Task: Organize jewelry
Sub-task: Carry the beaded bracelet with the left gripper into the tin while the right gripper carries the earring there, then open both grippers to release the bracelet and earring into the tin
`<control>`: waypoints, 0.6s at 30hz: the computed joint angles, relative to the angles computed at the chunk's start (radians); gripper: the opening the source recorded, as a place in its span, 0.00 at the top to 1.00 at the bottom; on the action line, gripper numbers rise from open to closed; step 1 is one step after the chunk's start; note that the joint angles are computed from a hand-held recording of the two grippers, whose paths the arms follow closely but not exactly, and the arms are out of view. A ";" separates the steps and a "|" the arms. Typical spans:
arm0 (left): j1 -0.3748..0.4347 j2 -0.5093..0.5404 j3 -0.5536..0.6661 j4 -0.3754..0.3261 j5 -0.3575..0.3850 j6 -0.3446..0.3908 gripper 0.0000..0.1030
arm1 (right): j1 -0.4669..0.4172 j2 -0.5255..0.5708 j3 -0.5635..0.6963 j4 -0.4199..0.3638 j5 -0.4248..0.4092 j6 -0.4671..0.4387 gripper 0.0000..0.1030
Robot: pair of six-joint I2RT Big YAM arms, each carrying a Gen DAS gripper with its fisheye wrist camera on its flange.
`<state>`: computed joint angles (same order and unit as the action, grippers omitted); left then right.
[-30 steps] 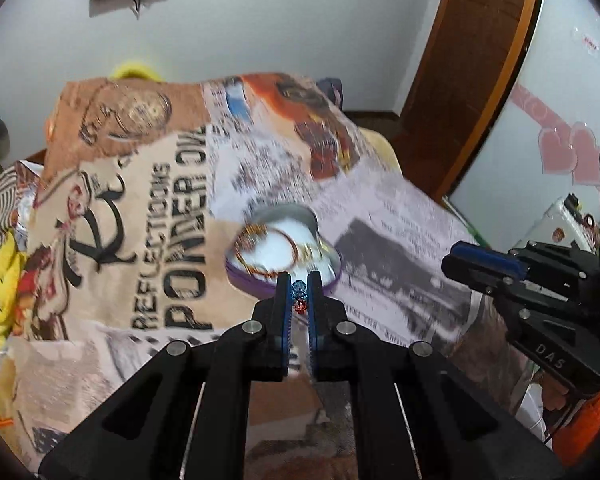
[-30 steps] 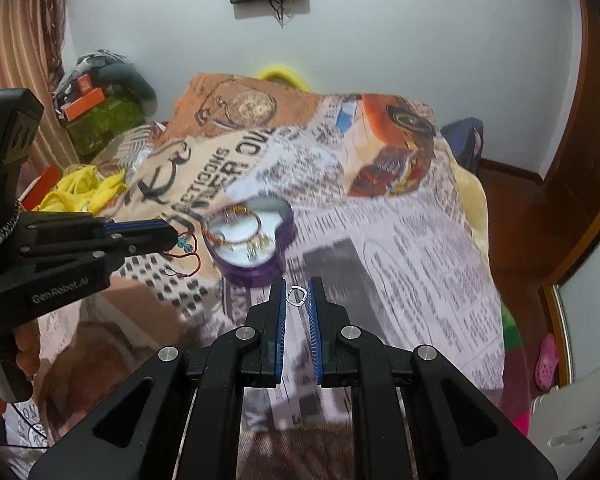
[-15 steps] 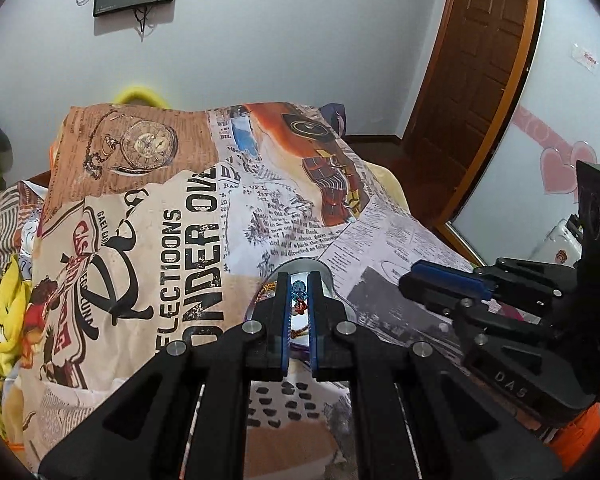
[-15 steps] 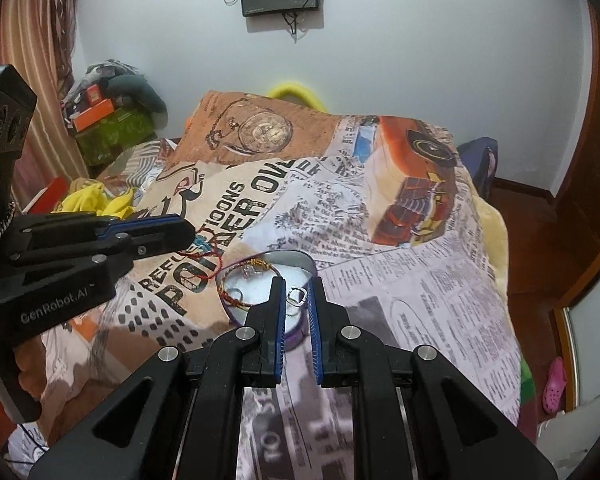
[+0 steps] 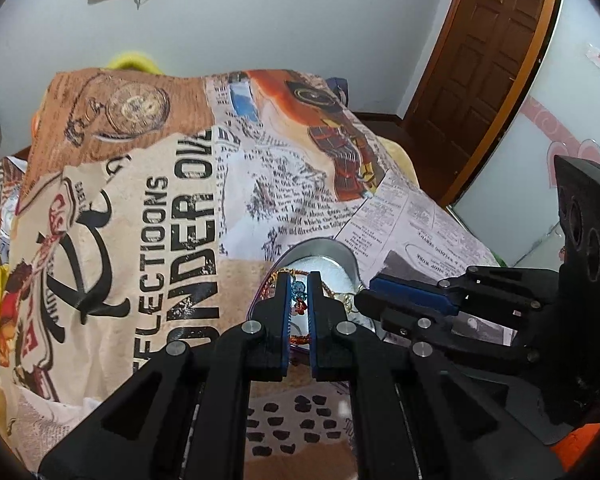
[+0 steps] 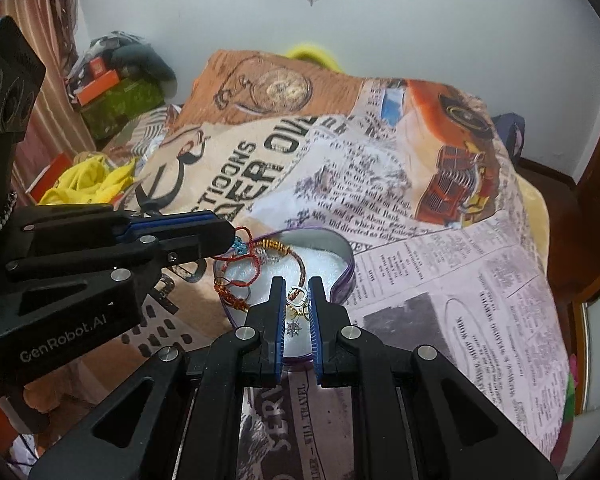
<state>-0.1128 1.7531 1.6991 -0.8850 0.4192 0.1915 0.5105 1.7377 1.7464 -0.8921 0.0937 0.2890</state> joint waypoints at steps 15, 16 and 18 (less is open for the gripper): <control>0.005 0.000 0.010 -0.031 -0.008 0.003 0.92 | -0.001 0.006 0.007 -0.026 -0.008 -0.002 0.69; 0.006 -0.006 0.008 -0.029 -0.009 0.002 0.91 | 0.000 0.002 0.005 -0.026 -0.004 -0.002 0.69; 0.008 -0.024 0.000 -0.023 -0.009 -0.002 0.91 | 0.005 -0.011 0.000 -0.023 0.015 -0.004 0.69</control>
